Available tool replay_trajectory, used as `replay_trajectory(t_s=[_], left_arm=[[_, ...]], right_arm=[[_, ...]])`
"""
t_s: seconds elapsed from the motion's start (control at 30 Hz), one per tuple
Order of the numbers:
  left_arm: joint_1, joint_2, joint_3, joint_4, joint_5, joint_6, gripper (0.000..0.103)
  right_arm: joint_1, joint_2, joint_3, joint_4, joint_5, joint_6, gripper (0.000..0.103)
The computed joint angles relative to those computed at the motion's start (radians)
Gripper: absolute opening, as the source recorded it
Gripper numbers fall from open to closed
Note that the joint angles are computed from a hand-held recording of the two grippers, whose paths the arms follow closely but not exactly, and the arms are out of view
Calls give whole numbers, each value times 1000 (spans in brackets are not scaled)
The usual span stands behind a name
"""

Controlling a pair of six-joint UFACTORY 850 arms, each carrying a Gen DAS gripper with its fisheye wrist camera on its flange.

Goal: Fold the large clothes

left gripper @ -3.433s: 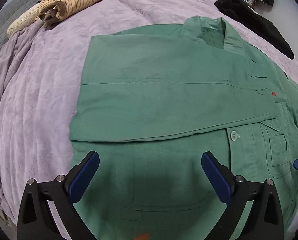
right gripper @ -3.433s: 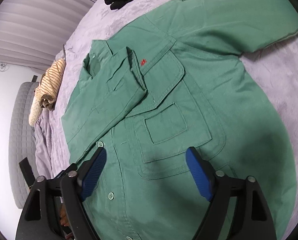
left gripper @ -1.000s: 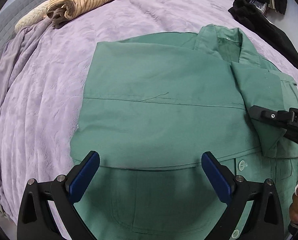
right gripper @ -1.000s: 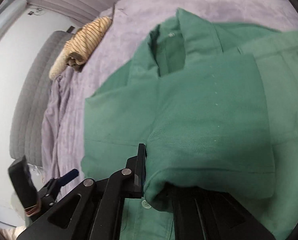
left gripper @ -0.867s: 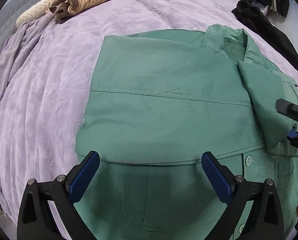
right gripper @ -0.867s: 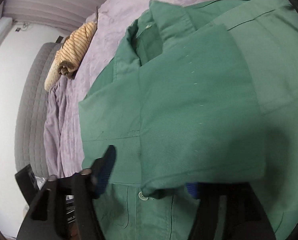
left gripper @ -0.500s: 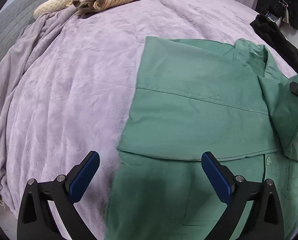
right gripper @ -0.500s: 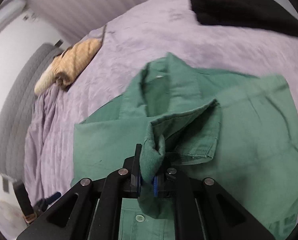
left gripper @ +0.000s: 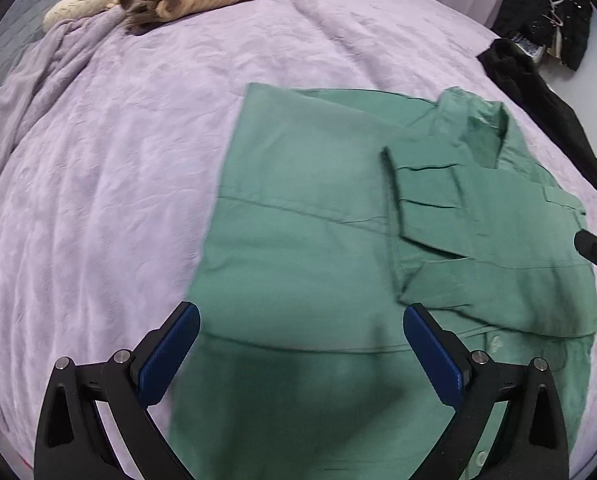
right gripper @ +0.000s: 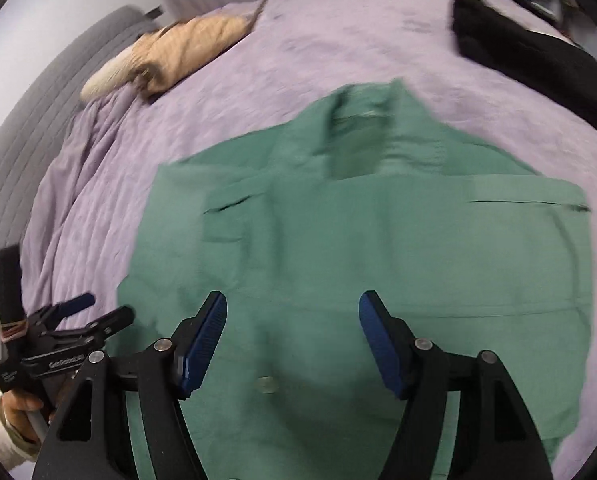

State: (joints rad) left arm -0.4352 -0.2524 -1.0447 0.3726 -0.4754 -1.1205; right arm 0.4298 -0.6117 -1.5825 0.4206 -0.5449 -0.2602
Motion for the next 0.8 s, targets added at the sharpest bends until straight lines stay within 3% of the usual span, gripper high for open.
replay_trajectory(t_s=[0.1,0.17,0.27,0.33,0.37,0.4,0.43,0.53,0.63,0.8], left_arm=[[-5,-76,-80,-79,38,113,102],[-17,-129,-137,-62,21,122,102],[-28,-186,-197,-67,-4,135,102],[-34,-207,-221,-43,-25,119,102],[-39,-218,-235,-23,-43,104,102],[-43,-227,-246,-6,-57,95,102],[-46,-234,-253,8,-67,88,102],[-51,-264,-282,22,-93,94,102],[-52,-301,-312,27,-108,92,102],[-54,-304,-331,55,-147,94,102]], right_arm=[[-99,14,6,-251,76,306,72],[-181,-10,-18,-271,64,388,72],[-274,-86,-83,-19,-9,304,72],[-319,-163,-149,174,-120,225,68],[-332,-184,-161,251,-141,185,58],[-342,-187,-160,356,-150,103,7],[-347,-187,-168,429,-165,37,3],[-326,-152,-160,397,-111,-48,3],[-321,-212,-235,164,-141,134,3],[-329,-212,-204,156,-107,167,3]])
